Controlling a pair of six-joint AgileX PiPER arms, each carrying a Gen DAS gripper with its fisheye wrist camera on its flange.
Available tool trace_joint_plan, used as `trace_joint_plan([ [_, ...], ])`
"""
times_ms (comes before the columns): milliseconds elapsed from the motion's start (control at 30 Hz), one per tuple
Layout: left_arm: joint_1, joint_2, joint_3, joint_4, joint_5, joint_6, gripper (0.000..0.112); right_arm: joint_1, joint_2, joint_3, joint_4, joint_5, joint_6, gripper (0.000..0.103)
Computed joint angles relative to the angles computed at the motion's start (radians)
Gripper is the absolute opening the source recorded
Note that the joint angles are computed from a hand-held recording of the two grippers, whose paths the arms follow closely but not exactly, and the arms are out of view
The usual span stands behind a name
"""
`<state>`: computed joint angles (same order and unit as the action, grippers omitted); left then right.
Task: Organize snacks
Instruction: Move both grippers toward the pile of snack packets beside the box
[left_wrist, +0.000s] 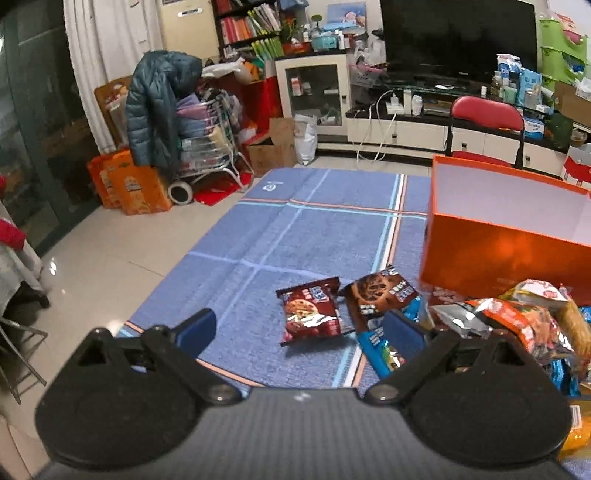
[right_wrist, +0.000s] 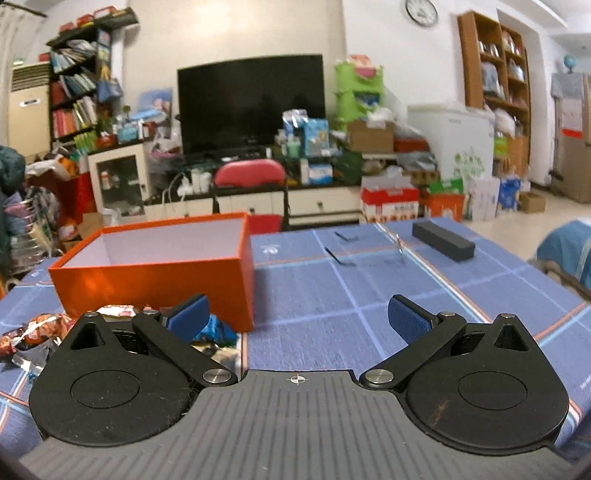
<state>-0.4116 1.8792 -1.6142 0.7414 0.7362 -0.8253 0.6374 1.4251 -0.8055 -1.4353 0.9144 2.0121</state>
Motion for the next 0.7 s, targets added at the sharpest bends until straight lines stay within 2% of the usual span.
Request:
trace_joint_plan([
  [167,-0.008,-0.001,-0.001,-0.016,-0.002,0.008,0.096,-0.021,0.018,0.009,0.002,0.002,0.015,0.095],
  [367,-0.03,0.002,-0.008,0.026,0.018,-0.032,0.096,-0.059,0.076,-0.017,0.036,-0.055,-0.019,0.095],
  [700,-0.035,0.024,-0.037,0.017,0.037,-0.032,0.096,-0.059,0.11,-0.038,0.041,-0.056,-0.032,0.095],
])
